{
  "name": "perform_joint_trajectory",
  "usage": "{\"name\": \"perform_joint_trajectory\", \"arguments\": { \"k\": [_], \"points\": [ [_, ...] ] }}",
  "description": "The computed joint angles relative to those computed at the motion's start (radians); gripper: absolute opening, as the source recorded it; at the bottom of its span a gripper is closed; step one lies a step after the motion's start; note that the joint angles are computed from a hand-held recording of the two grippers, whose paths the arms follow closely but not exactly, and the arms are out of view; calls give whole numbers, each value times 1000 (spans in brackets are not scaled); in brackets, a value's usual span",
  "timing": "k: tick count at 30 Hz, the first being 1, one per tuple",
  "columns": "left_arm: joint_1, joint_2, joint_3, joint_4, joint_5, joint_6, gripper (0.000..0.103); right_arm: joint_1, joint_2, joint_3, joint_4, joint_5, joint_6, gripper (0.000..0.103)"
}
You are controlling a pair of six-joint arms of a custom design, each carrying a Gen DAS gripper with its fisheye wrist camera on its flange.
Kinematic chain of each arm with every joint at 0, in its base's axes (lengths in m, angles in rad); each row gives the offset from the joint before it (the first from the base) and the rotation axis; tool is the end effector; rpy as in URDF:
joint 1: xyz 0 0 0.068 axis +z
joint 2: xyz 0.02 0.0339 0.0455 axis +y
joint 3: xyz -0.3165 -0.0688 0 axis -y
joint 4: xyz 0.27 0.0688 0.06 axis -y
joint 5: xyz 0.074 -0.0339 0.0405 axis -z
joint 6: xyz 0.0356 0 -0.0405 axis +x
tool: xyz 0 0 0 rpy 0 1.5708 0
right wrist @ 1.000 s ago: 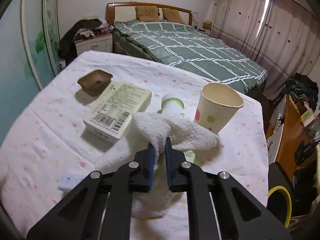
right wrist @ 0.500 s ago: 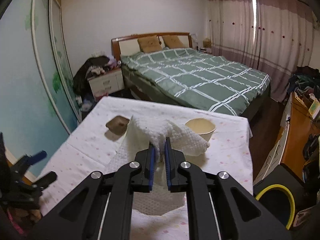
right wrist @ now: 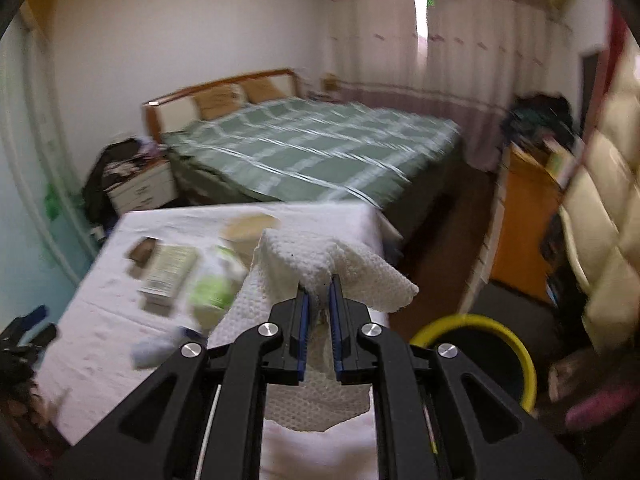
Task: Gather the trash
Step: 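Carry the white cloth into the bin and open the right tool, then grasp the white-green printed box with the left tool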
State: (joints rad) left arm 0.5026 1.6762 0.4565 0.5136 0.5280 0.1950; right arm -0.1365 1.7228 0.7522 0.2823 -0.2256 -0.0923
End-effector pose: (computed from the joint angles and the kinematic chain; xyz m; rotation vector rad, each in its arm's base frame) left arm 0.2559 0.1202 0.1274 -0.0645 2.1722 -0.2077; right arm 0.3517 -0.0403 0.1684 -0.0703 2.2406 0.1312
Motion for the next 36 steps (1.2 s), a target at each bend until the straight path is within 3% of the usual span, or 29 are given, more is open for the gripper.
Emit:
{"name": "perform_joint_trajectory", "arguments": {
  "k": [7, 13, 16, 17, 18, 27, 36],
  "points": [
    [-85, -1, -1, 4, -50, -18, 98, -171, 210, 44, 46, 42, 9, 9],
    [-150, 15, 20, -11, -98, -39, 98, -225, 383, 149, 40, 71, 33, 10],
    [-171, 21, 29, -14, -121, -44, 98, -237, 428, 168, 50, 109, 29, 28],
    [-174, 24, 33, -16, -124, -45, 98, -241, 431, 162, 58, 115, 28, 41],
    [-180, 29, 38, -17, -129, -48, 98, -242, 434, 157, 69, 128, 25, 47],
    [-230, 97, 115, -33, -192, -52, 98, -251, 412, 129, 105, 127, 19, 48],
    [-297, 286, 378, -190, -278, -43, 98, -235, 407, 120, 107, 92, 26, 49]
  ]
}}
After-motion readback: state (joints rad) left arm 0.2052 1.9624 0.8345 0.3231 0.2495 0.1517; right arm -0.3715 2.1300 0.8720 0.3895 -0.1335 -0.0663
